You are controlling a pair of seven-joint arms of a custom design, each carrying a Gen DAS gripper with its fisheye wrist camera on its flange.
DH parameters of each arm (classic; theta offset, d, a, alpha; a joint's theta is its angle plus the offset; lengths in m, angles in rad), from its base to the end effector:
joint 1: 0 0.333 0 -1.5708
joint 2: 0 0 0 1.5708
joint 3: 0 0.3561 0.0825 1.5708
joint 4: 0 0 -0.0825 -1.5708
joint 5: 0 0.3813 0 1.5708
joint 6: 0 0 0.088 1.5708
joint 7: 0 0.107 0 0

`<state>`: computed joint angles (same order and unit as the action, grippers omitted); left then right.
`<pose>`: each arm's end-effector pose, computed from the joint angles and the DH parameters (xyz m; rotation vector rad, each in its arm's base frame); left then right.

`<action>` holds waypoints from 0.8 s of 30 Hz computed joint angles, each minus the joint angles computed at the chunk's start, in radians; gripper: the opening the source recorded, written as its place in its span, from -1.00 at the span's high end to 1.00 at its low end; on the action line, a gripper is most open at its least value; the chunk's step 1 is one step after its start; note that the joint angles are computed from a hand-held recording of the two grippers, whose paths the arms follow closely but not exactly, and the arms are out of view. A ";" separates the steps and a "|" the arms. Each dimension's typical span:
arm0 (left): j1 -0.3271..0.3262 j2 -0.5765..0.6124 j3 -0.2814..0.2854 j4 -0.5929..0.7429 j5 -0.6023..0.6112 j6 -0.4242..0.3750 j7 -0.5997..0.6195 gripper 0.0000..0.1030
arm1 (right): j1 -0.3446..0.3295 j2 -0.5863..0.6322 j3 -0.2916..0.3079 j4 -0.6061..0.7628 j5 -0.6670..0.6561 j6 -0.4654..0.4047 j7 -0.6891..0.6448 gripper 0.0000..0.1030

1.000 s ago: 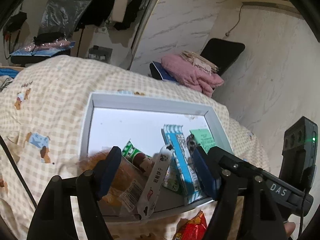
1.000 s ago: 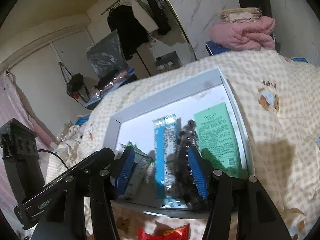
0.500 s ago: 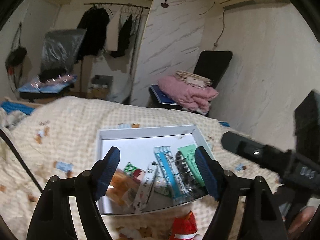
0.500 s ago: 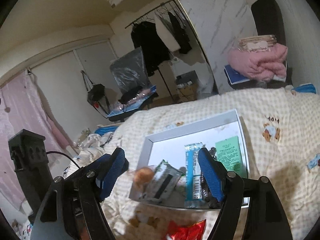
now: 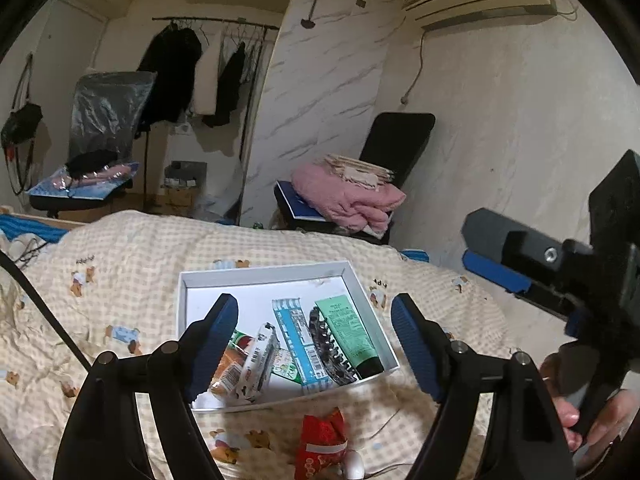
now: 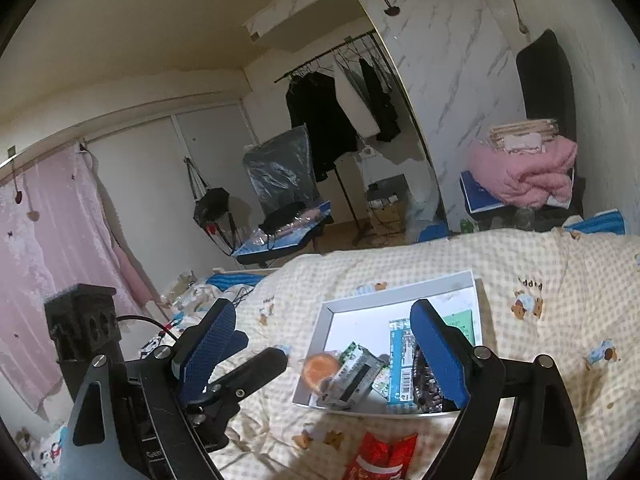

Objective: Organize objects
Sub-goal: 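Withdraw both grippers from the tray toward the red snack bag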

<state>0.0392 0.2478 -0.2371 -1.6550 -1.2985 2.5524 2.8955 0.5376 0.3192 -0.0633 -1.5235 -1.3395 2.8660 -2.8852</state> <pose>0.6773 -0.1033 0.5737 -1.1469 2.1172 -1.5763 0.5989 0.3767 0.5998 -1.2353 1.5047 -0.6746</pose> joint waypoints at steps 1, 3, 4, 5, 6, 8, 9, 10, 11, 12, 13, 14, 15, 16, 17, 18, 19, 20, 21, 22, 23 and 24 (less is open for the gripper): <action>-0.002 -0.008 0.000 -0.010 -0.011 0.023 0.001 -0.59 | 0.002 -0.004 0.002 -0.001 0.003 -0.006 -0.010 -0.75; 0.000 -0.019 0.004 -0.022 -0.011 0.019 -0.016 -0.59 | 0.009 -0.013 0.013 0.000 0.025 -0.044 -0.050 -0.75; 0.002 -0.019 0.006 -0.021 -0.006 0.003 -0.025 -0.59 | 0.010 -0.012 0.019 0.004 0.044 -0.063 -0.078 -0.75; 0.003 -0.019 0.009 -0.022 0.002 -0.013 -0.036 -0.59 | 0.010 -0.011 0.025 0.009 0.061 -0.071 -0.107 -0.75; 0.001 -0.018 0.011 -0.023 0.017 -0.018 -0.047 -0.59 | 0.010 -0.009 0.031 0.015 0.081 -0.078 -0.140 -0.75; -0.009 -0.017 0.013 -0.028 0.046 0.000 -0.059 -0.59 | 0.008 -0.004 0.041 0.023 0.130 -0.084 -0.217 -0.75; -0.014 -0.016 0.013 -0.033 0.063 0.010 -0.064 -0.59 | 0.013 -0.007 0.041 0.020 0.141 -0.089 -0.240 -0.75; -0.018 -0.016 0.013 -0.037 0.077 0.017 -0.070 -0.59 | 0.017 -0.009 0.041 0.018 0.152 -0.095 -0.261 -0.75; -0.021 -0.013 0.014 -0.039 0.096 0.020 -0.084 -0.59 | 0.020 -0.011 0.041 0.014 0.162 -0.104 -0.284 -0.75; -0.025 -0.008 0.015 -0.041 0.122 0.021 -0.109 -0.59 | 0.025 -0.014 0.040 0.009 0.167 -0.116 -0.297 -0.75; -0.029 -0.005 0.016 -0.043 0.144 0.024 -0.135 -0.59 | 0.031 -0.015 0.040 0.007 0.173 -0.136 -0.310 -0.75; -0.031 0.000 0.018 -0.043 0.170 0.023 -0.166 -0.59 | 0.037 -0.013 0.041 0.008 0.180 -0.166 -0.328 -0.75; -0.033 0.006 0.021 -0.044 0.205 0.017 -0.201 -0.59 | 0.039 -0.014 0.042 0.004 0.185 -0.176 -0.337 -0.75; -0.033 0.006 0.021 -0.050 0.228 0.014 -0.221 -0.59 | 0.038 -0.014 0.044 0.001 0.192 -0.179 -0.346 -0.75; -0.032 0.010 0.022 -0.054 0.250 0.014 -0.237 -0.59 | 0.034 -0.015 0.046 -0.007 0.203 -0.174 -0.355 -0.75; -0.032 0.012 0.023 -0.060 0.272 0.015 -0.251 -0.59 | 0.029 -0.016 0.049 -0.014 0.217 -0.163 -0.365 -0.75; -0.028 0.014 0.020 -0.064 0.281 0.016 -0.255 -0.59 | 0.024 -0.018 0.052 -0.022 0.233 -0.152 -0.375 -0.75; -0.027 0.016 0.020 -0.069 0.298 0.013 -0.264 -0.59 | 0.017 -0.021 0.056 -0.037 0.254 -0.138 -0.386 -0.75; -0.024 0.016 0.018 -0.073 0.306 0.010 -0.266 -0.59 | 0.016 -0.025 0.055 -0.048 0.263 -0.132 -0.391 -0.75; -0.022 0.017 0.016 -0.078 0.314 0.009 -0.266 -0.59 | 0.016 -0.029 0.053 -0.059 0.264 -0.130 -0.392 -0.75; -0.019 0.016 0.013 -0.082 0.317 0.007 -0.262 -0.59 | 0.020 -0.035 0.050 -0.078 0.256 -0.134 -0.387 -0.75; -0.016 0.014 0.011 -0.088 0.318 0.007 -0.253 -0.59 | 0.023 -0.040 0.049 -0.091 0.248 -0.140 -0.384 -0.75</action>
<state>0.0231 0.2620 -0.2264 -1.7432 -0.9809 2.5594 2.6423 0.5611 0.2794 -0.0142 -1.6140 -1.0913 2.7262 -3.2691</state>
